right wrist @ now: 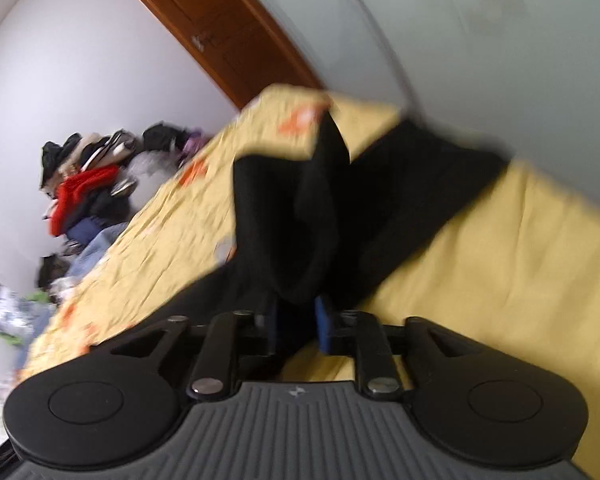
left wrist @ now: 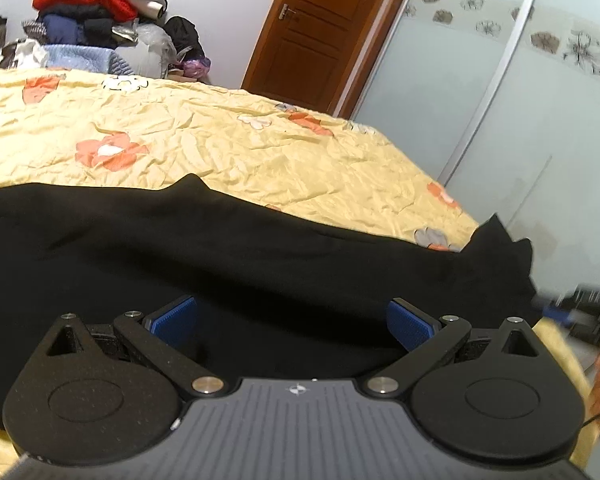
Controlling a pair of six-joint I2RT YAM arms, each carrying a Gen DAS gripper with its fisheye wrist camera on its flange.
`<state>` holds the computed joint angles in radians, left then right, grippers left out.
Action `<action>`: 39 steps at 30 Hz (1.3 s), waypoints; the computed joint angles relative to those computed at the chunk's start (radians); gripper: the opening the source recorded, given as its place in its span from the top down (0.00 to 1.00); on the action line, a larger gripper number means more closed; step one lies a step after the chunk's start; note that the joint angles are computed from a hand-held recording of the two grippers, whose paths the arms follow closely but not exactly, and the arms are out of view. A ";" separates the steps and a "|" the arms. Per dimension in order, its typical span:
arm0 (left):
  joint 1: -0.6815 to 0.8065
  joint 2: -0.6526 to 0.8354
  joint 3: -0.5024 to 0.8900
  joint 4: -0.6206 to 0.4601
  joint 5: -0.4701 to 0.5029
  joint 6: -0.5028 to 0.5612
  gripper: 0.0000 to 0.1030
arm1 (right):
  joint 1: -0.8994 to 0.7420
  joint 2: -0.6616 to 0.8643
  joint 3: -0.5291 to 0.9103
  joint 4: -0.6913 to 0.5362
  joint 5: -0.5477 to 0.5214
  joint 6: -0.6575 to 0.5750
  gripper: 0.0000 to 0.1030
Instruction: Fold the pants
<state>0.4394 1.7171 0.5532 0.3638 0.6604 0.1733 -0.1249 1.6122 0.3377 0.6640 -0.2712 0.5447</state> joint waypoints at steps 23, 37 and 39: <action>-0.037 0.022 0.010 -0.017 -0.053 -0.013 0.01 | -0.251 0.505 0.382 0.159 -0.322 0.157 0.72; -0.016 0.030 0.022 -0.004 -0.055 -0.043 0.01 | -0.231 0.335 0.343 0.417 -0.159 0.261 0.96; -0.017 0.035 0.021 0.003 -0.056 -0.042 0.01 | -0.239 0.280 0.295 0.345 -0.110 0.195 0.96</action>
<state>0.4227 1.7525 0.5738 0.3668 0.6048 0.1309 -0.3640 1.8921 0.6328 1.0089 -0.3810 0.7399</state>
